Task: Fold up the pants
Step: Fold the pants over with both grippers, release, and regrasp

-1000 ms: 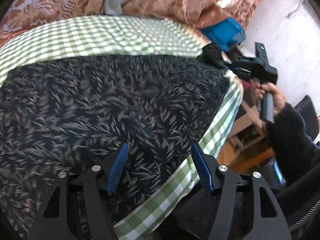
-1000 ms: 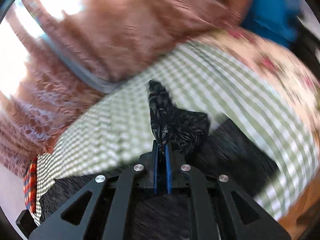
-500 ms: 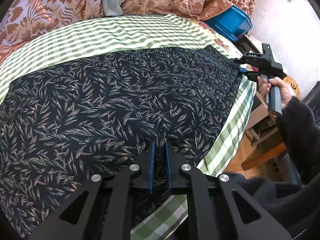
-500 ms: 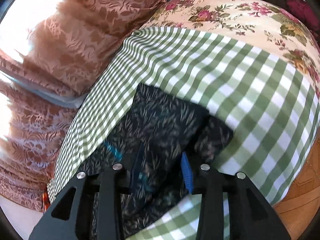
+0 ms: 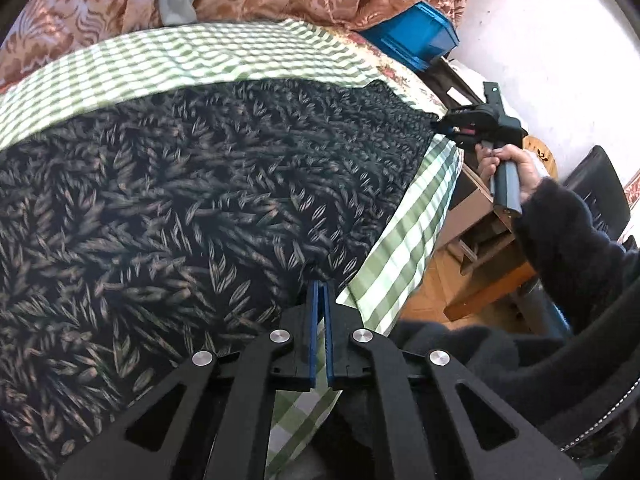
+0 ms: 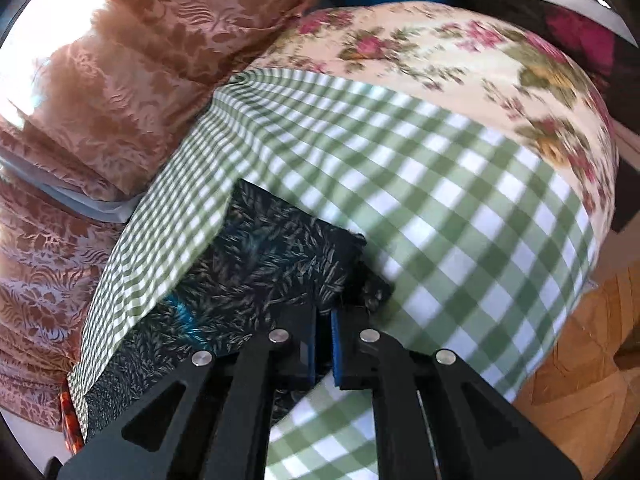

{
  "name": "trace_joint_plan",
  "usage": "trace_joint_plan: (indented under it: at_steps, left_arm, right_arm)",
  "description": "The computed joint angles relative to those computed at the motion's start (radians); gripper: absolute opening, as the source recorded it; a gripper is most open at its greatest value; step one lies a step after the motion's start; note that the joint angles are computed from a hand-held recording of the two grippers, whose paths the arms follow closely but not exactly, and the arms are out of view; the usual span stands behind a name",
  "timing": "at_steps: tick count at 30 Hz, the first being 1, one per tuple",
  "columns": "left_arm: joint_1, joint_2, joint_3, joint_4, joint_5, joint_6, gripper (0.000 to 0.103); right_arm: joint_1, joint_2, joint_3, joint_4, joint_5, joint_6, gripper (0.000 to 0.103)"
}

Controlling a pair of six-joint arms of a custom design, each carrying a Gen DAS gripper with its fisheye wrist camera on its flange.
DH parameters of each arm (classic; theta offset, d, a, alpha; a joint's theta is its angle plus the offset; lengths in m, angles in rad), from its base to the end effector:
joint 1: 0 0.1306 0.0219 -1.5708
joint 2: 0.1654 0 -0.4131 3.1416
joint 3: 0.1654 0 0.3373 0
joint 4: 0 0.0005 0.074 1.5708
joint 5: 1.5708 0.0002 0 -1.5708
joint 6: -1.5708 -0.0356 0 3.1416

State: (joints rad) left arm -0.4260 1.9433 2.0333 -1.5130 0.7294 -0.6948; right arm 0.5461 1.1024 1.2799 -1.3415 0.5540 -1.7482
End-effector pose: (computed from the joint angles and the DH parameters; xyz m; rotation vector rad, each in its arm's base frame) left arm 0.5219 -0.2634 0.4162 1.5157 2.2703 -1.0053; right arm 0.2422 0.1247 0.4886 1.5170 1.9561 0.1758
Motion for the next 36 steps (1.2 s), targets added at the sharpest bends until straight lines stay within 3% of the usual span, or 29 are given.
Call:
trace_joint_plan:
  at_steps: [4, 7, 9, 10, 12, 13, 14, 18, 20, 24, 29, 33, 36]
  left_arm:
    - [0.032, 0.025, 0.058, -0.039, 0.077, 0.037, 0.002]
    - [0.061, 0.023, 0.071, -0.002, 0.111, 0.089, 0.002]
    - [0.084, 0.020, 0.074, 0.032, 0.128, 0.132, 0.002]
    - [0.090, 0.004, 0.055, 0.062, 0.120, 0.125, 0.010]
    - [0.085, -0.024, 0.020, 0.090, 0.092, 0.089, 0.039]
    - [0.081, -0.034, 0.006, 0.094, 0.078, 0.072, 0.061]
    - [0.077, -0.043, -0.009, 0.100, 0.071, 0.059, 0.068]
    - [0.052, -0.059, -0.064, 0.146, -0.005, 0.024, 0.066]
    - [0.039, -0.056, -0.079, 0.164, -0.053, 0.022, 0.041]
    - [0.046, -0.054, -0.102, 0.199, -0.064, 0.063, 0.029]
    - [0.055, -0.057, -0.120, 0.209, -0.054, 0.052, 0.026]
    - [0.057, -0.060, -0.128, 0.220, -0.045, 0.051, 0.028]
    - [0.055, -0.070, -0.145, 0.228, -0.042, 0.037, 0.034]
  right_arm:
    - [0.013, 0.017, 0.040, -0.069, 0.030, -0.025, 0.005]
    - [-0.020, 0.038, 0.050, -0.084, -0.032, 0.039, 0.005]
    - [-0.006, 0.045, 0.067, -0.102, -0.021, 0.031, 0.009]
    - [0.004, 0.041, 0.074, -0.101, -0.021, 0.023, 0.015]
    - [0.031, 0.037, 0.087, -0.101, -0.020, 0.006, 0.027]
    - [0.058, 0.029, 0.088, -0.061, -0.028, 0.011, 0.029]
    - [0.075, 0.018, 0.080, 0.000, -0.040, 0.033, 0.030]
    - [0.146, 0.033, 0.057, 0.290, -0.130, 0.161, 0.031]
    - [0.161, 0.068, 0.049, 0.403, -0.203, 0.199, 0.031]
    - [0.173, 0.143, 0.030, 0.606, -0.327, 0.217, 0.030]
    - [0.165, 0.196, 0.004, 0.732, -0.403, 0.195, 0.030]
    - [0.147, 0.215, -0.017, 0.785, -0.424, 0.185, 0.030]
    - [0.141, 0.230, -0.009, 0.787, -0.418, 0.188, 0.023]
